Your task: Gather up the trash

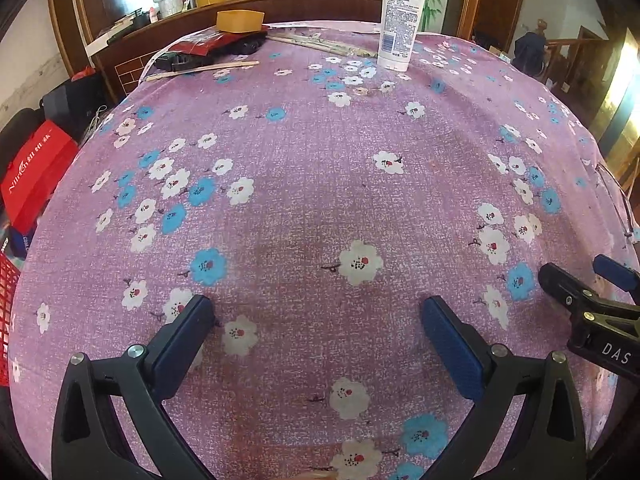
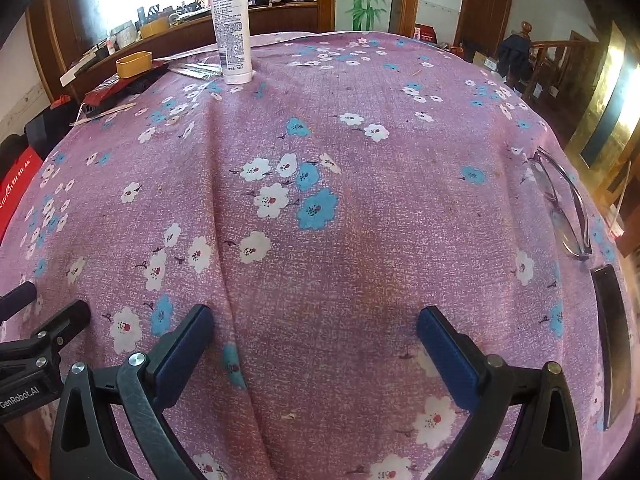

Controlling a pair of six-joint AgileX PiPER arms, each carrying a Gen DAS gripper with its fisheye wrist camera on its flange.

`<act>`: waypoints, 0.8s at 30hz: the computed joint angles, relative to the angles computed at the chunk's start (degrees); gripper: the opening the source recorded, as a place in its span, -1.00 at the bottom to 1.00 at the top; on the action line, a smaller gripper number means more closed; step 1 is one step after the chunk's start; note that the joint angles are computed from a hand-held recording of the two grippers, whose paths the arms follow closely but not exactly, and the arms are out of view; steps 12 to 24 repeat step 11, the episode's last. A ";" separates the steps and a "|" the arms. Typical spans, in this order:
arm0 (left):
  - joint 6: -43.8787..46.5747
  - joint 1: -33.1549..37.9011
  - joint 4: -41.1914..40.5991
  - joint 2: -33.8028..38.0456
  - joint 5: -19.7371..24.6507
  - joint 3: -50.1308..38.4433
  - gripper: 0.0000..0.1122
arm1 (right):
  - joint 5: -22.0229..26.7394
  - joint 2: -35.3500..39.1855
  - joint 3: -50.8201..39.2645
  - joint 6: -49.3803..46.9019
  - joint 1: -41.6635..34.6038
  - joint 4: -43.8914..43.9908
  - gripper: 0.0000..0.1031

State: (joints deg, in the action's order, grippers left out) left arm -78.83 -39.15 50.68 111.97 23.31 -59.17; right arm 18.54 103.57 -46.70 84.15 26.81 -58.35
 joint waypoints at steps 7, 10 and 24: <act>-0.38 0.08 0.29 0.01 -0.29 0.16 0.83 | -0.05 -0.07 0.12 0.07 -0.05 -0.10 0.99; -0.47 -0.01 0.31 0.10 -0.14 0.07 0.83 | -0.06 -0.07 0.11 0.01 -0.07 -0.06 0.99; -0.59 -0.11 0.36 0.15 -0.08 0.01 0.83 | 0.04 0.05 -0.05 0.03 0.05 0.01 0.99</act>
